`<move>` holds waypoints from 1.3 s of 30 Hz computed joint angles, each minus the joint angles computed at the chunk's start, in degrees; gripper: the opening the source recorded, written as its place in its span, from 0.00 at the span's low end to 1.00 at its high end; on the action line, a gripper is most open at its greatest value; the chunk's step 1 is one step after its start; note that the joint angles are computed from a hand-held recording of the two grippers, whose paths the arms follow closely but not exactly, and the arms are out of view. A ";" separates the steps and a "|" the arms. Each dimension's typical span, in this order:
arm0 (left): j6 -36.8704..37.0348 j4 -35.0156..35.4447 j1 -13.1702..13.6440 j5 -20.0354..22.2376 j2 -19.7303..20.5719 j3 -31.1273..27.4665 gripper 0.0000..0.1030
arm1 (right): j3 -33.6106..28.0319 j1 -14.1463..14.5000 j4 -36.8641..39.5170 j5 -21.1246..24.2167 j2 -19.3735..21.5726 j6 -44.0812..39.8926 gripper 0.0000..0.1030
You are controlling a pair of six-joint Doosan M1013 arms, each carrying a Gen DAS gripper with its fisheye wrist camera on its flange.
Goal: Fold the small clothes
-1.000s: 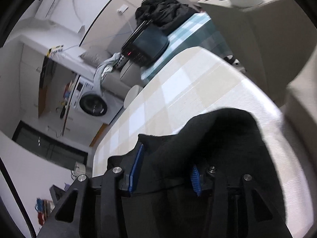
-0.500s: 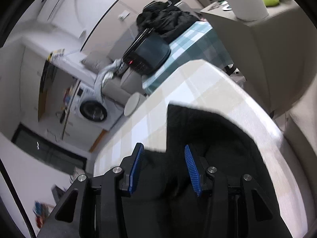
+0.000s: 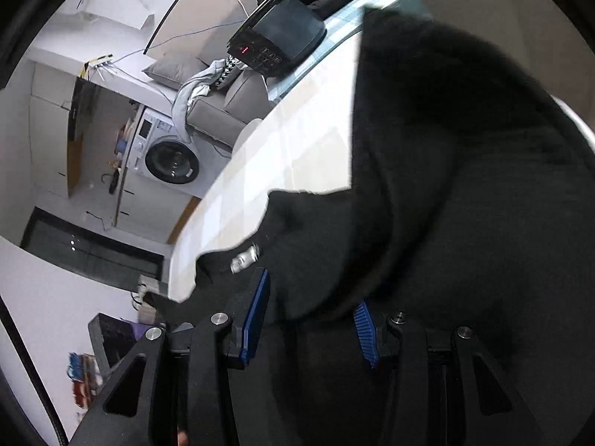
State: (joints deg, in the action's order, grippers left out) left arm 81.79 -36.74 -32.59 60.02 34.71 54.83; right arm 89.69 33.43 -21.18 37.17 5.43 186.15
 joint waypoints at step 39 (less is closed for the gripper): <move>4.18 18.74 4.86 -10.78 -23.30 31.07 0.11 | 5.33 9.43 -7.40 27.01 -8.17 -3.37 0.22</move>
